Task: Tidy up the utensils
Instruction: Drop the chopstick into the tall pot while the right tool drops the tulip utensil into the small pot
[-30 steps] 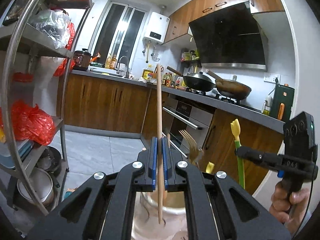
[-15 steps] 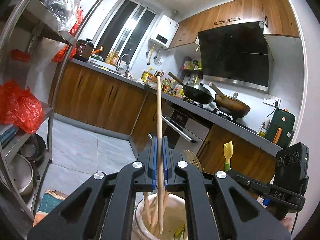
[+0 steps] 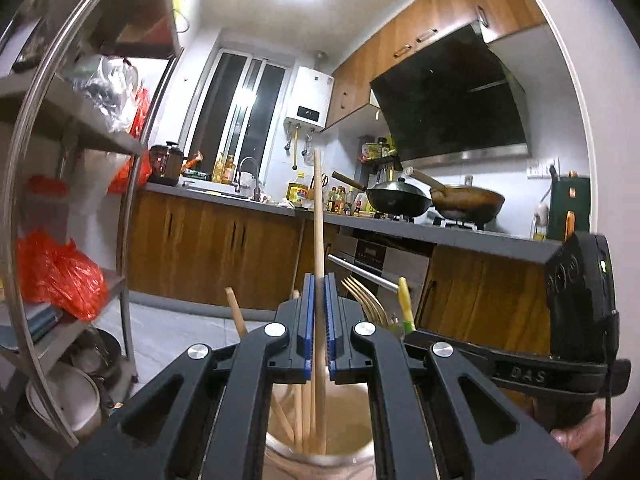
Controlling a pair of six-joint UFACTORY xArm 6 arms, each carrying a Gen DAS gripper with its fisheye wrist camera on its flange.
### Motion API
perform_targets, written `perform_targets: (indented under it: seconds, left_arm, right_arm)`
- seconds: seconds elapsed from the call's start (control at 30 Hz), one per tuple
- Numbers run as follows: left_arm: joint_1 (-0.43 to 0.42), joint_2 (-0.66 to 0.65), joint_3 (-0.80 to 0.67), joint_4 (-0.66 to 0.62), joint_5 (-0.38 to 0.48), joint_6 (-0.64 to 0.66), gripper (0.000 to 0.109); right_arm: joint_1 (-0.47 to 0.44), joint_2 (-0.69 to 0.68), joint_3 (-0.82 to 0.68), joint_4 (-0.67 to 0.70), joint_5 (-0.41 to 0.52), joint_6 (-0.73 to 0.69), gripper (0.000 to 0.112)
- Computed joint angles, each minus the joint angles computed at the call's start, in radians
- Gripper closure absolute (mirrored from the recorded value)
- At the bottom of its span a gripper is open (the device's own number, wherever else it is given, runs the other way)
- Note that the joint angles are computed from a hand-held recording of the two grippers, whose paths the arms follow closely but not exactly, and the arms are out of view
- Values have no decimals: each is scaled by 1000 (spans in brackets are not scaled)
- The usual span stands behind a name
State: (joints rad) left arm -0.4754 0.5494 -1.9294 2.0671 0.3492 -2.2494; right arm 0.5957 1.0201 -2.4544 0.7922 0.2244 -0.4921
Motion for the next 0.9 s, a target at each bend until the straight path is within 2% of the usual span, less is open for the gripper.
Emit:
perform_targets:
  seconds: [0.1, 0.3, 0.67, 0.9]
  left_arm:
    - [-8, -1, 22, -21, 15, 25, 104]
    - [-14, 1, 54, -88, 30, 91, 104]
    - [-8, -40, 121, -176, 13, 164, 104]
    - [-9, -38, 119, -246, 20, 241, 104]
  right_arm:
    - [0, 6, 4, -50, 3, 40, 101]
    - [5, -44, 94, -36, -18, 12, 101]
    - [3, -84, 177, -271, -9, 195, 101]
    - [-2, -80, 173, -338, 6, 256, 101]
